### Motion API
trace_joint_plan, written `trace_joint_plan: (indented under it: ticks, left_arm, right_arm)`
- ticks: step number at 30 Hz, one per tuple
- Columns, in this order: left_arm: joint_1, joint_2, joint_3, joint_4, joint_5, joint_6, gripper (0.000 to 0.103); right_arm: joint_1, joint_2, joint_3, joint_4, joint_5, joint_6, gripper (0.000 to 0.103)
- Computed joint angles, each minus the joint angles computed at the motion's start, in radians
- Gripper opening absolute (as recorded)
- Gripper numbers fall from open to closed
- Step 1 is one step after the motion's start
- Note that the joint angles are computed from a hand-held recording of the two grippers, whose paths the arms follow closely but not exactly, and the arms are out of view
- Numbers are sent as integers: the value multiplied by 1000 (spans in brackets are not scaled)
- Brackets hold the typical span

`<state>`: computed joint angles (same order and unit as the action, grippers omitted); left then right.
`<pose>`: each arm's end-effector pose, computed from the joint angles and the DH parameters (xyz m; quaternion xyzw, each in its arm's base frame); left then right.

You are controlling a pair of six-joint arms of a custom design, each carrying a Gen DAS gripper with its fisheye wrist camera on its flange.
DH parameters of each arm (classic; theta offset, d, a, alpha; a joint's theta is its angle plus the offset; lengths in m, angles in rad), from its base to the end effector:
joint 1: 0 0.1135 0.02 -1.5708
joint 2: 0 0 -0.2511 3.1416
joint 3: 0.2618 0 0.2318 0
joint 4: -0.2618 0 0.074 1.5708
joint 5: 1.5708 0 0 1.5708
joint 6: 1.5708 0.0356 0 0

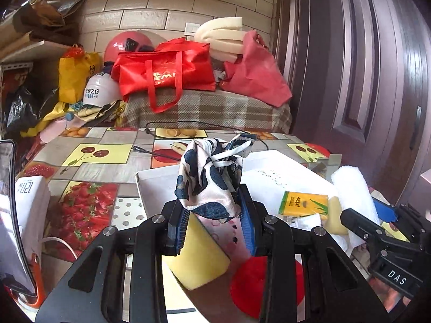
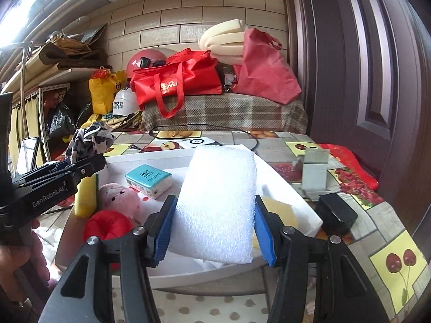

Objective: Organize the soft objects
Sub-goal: 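Lower the scrunchie and foam block into the white box and open both grippers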

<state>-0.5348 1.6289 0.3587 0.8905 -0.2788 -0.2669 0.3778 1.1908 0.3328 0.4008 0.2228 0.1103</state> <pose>0.2276 -0.1234 0.1280 0.0322 0.8229 -0.1109 0.5564 0.2039 0.0724 0.1685 -0.0543 0.8440 0.0353 0.5324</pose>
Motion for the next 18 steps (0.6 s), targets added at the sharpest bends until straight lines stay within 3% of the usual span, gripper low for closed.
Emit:
trace_joint_plan:
  ticks: [7, 9, 10, 12, 13, 14, 16, 18]
  left_arm:
    - [24, 66, 114, -101, 22, 23, 34]
    - [19, 63, 112, -104, 6, 23, 44]
    - [10, 61, 104, -91, -16, 25, 60]
    - [1, 55, 80, -48, -73, 18, 68]
    - [11, 53, 71, -33, -65, 11, 80]
    - [21, 51, 67, -30, -58, -1, 92]
    - [32, 47, 57, -19, -64, -21, 102]
    - [39, 41, 36, 16, -66, -29, 103]
  right_arm:
    - [16, 197, 131, 16, -33, 68, 55]
    - [19, 230, 161, 1, -38, 76, 57]
    - [21, 232, 162, 0, -35, 79, 63]
    - [14, 222, 148, 11, -19, 105, 78]
    - [-1, 210, 130, 28, -30, 122, 85]
    - [-11, 200, 117, 43, -39, 134, 86]
    - [-12, 181, 94, 65, -27, 147, 89]
    - [4, 180, 97, 68, 5, 144, 97]
